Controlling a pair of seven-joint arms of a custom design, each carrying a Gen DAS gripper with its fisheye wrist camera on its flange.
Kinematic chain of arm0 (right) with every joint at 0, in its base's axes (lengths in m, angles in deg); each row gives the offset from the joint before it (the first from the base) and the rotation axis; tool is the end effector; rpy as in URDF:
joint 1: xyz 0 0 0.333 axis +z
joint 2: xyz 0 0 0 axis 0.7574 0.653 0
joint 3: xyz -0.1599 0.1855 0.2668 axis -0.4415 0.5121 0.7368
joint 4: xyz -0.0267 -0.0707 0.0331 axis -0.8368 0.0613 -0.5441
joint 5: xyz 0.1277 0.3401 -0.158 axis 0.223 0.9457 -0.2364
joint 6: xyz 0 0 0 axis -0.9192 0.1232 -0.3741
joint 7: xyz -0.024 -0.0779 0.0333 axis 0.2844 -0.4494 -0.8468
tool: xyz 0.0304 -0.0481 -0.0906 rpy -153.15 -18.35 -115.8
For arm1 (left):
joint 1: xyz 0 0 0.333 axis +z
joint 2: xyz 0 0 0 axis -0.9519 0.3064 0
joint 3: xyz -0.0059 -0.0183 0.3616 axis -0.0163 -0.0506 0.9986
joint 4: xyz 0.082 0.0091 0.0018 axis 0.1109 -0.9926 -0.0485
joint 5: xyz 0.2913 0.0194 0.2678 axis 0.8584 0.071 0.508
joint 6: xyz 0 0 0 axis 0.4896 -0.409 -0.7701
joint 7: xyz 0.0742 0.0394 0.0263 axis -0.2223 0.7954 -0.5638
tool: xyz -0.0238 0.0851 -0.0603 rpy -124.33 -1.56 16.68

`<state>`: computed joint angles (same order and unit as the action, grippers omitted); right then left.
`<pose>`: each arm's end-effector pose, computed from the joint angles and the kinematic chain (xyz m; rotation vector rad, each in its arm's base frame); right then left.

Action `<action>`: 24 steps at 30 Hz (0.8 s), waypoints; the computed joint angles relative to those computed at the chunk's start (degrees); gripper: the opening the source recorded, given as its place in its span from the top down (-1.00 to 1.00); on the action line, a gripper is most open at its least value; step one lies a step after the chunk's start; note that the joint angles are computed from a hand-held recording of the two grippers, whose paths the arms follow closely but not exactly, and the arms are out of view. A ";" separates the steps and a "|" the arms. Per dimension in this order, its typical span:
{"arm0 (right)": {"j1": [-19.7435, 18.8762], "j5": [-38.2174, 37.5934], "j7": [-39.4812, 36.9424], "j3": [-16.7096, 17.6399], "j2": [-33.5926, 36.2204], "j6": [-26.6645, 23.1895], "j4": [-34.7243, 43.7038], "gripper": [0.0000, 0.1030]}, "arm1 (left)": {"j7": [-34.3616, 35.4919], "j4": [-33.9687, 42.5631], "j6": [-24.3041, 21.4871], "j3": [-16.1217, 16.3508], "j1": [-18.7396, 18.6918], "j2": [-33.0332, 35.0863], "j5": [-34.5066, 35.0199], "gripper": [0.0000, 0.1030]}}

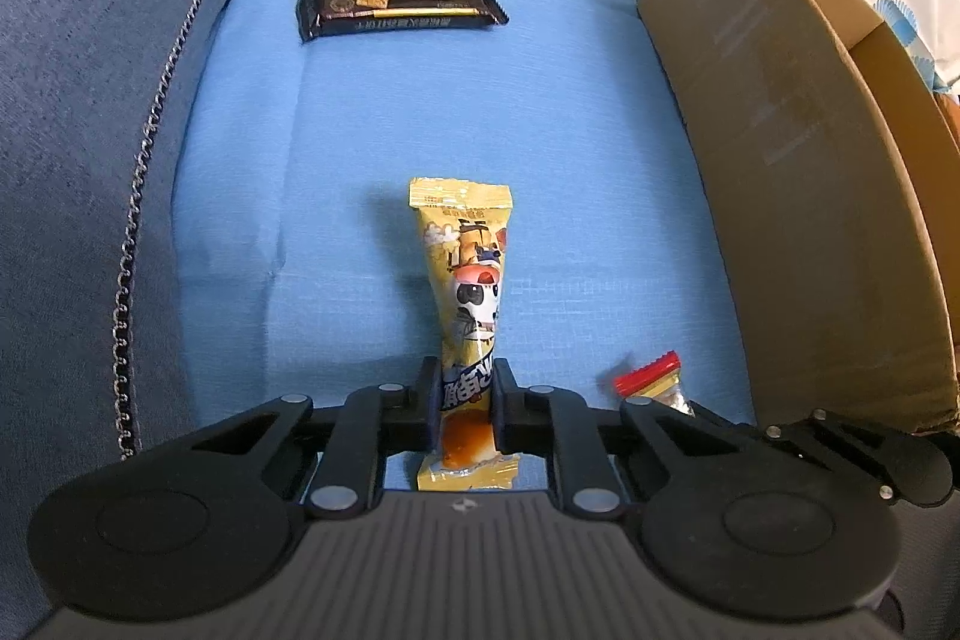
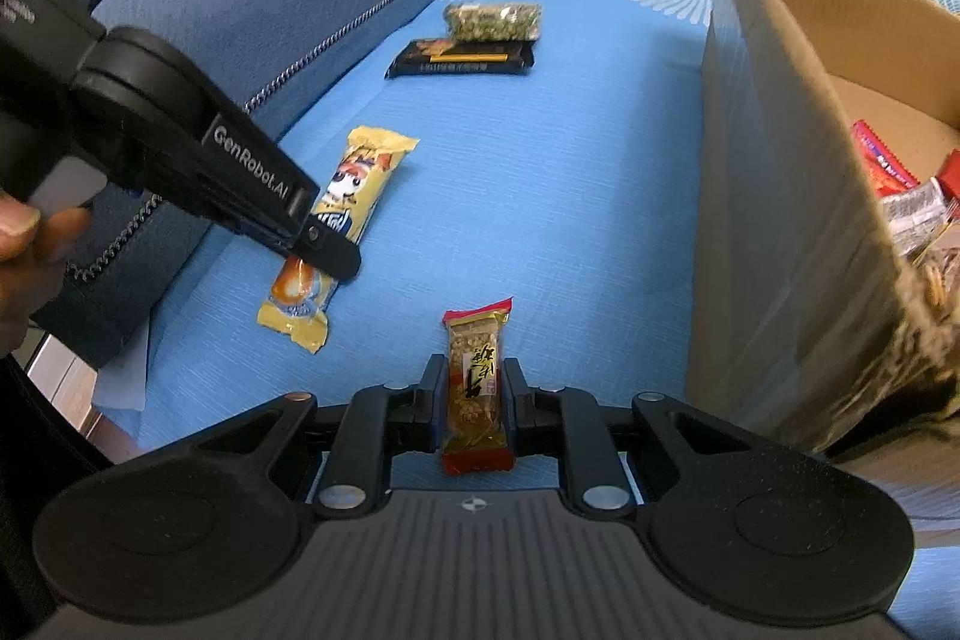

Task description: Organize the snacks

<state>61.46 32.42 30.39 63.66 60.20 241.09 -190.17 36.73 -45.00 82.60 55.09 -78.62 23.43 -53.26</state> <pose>0.6257 0.2113 0.4101 -2.1786 1.1656 -0.2167 0.6587 -0.1918 0.4191 -2.3068 1.8333 -0.5320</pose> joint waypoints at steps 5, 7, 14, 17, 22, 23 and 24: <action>-0.56 2.38 -1.89 0.65 -0.31 0.48 0.14 0.65 | -1.21 -0.65 1.65 0.38 -0.16 -0.84 0.60 0.67; -0.69 3.56 -2.68 0.96 -0.58 0.87 0.18 0.65 | -1.87 -0.97 2.64 0.54 -0.21 -1.24 0.90 0.67; -1.24 11.16 -9.87 2.48 -2.56 3.33 -0.24 0.65 | -6.04 -2.48 5.79 1.68 -0.84 -2.83 3.68 0.67; -1.87 16.24 -13.76 2.68 -3.99 2.52 0.26 0.65 | -7.96 -3.03 7.24 2.23 -1.17 -3.61 5.41 0.67; -2.66 22.46 -17.21 0.16 -6.10 -3.68 4.71 0.65 | -15.11 -3.31 11.07 5.06 -3.35 -4.37 12.60 0.67; -2.78 23.97 -19.59 -0.21 -6.10 -4.00 6.12 0.65 | -16.97 -3.27 11.54 5.69 -3.86 -4.50 14.50 0.67; -2.81 25.23 -21.63 -0.56 -5.93 -4.14 7.37 0.65 | -18.58 -3.28 12.11 6.11 -4.16 -4.63 16.11 0.67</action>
